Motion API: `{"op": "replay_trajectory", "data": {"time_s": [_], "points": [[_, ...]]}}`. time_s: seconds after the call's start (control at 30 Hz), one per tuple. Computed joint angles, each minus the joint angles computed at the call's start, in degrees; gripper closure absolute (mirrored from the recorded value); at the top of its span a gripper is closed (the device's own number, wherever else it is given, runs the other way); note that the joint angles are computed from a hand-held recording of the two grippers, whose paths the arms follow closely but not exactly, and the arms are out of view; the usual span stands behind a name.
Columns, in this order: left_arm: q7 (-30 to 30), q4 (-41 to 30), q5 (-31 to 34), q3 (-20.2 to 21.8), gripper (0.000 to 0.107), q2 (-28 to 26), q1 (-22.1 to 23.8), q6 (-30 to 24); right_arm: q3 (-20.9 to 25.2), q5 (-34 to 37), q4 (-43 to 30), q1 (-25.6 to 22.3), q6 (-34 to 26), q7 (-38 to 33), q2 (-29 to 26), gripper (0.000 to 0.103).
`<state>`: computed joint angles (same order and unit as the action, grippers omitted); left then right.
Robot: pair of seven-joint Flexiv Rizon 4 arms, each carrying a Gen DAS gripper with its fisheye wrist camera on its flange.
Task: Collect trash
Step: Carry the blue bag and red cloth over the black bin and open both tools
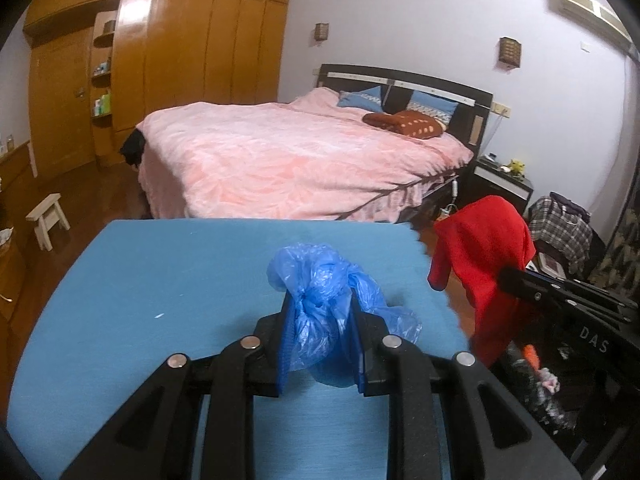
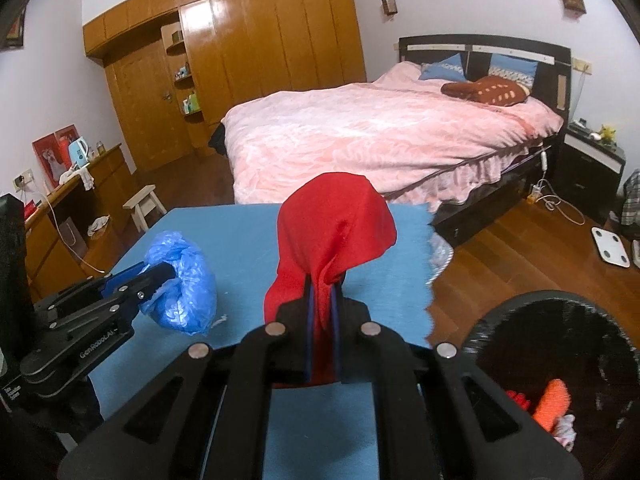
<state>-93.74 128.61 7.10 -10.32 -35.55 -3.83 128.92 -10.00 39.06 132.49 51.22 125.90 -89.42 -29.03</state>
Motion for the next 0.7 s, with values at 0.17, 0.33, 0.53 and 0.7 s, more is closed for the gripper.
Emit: {"op": "replay_trajectory", "data": {"time_s": [0.17, 0.33, 0.53, 0.7], "points": [[-0.03, -0.89, -0.37, -0.97, 0.083, 0.34, -2.11, -0.42, -0.59, 2.45, 2.93, -0.12, 1.7, -1.62, 2.27, 0.096], [0.03, -2.08, -0.69, -1.95, 0.083, 0.12, -4.66, -1.03, 0.53, 5.25, 5.89, -2.28, 3.86, -3.31, 4.44, 0.096], [0.36, -4.41, -0.78, -3.45, 0.083, -0.74, -7.53, -2.6, 3.56, 7.87, 9.11, -6.59, 6.84, -4.09, 5.68, 0.096], [0.87, -6.36, -0.65, -4.74, 0.083, -1.52, -9.57, -4.12, 6.35, 7.99, 12.07, -11.13, 9.77, -2.84, 5.54, 0.096]]}}
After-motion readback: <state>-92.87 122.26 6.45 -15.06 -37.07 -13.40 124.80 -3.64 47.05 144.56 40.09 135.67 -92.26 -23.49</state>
